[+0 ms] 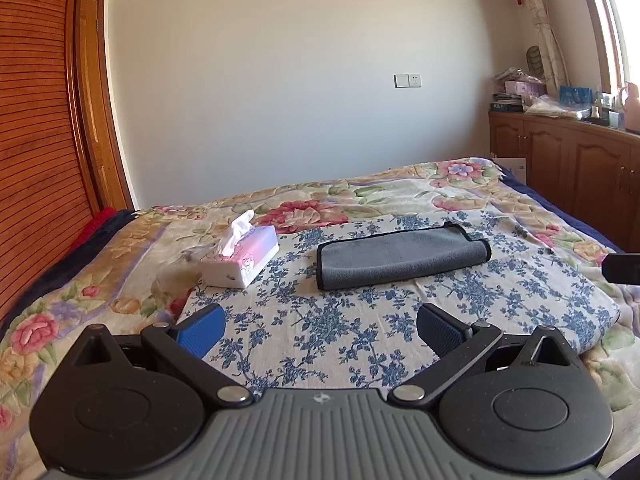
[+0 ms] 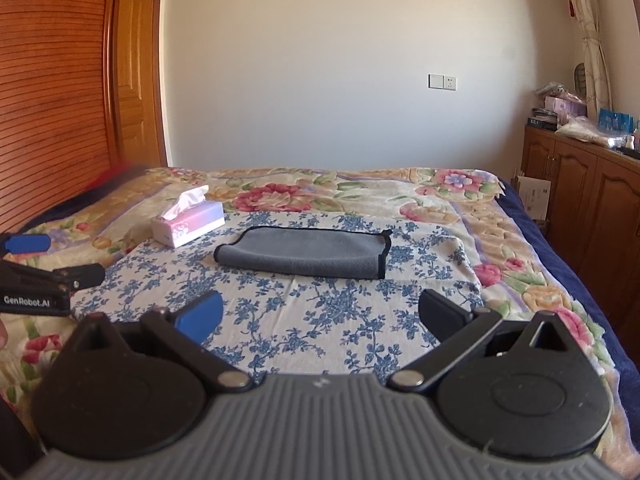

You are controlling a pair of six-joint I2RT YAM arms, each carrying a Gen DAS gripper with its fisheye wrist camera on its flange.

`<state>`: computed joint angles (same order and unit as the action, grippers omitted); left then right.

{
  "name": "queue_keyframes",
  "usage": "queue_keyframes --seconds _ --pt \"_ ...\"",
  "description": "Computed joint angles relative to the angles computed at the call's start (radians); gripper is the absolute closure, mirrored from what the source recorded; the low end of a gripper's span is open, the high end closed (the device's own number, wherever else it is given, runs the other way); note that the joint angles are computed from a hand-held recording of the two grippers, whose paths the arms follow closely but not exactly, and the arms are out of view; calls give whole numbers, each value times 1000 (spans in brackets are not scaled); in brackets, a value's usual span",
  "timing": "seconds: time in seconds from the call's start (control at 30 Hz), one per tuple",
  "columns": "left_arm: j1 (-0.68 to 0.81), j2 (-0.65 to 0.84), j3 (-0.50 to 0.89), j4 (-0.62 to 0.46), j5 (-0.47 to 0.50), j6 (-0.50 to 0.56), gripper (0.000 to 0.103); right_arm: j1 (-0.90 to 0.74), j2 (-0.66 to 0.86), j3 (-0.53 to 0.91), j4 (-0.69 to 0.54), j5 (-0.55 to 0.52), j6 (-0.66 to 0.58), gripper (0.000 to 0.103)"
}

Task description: Fold towel

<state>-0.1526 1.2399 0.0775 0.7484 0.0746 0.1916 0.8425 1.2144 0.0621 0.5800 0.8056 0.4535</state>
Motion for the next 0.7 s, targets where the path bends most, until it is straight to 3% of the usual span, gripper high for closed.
queue_keyframes --seconds 0.7 --pt "64 105 -58 190 43 -7 0 36 88 -27 98 82 54 0"
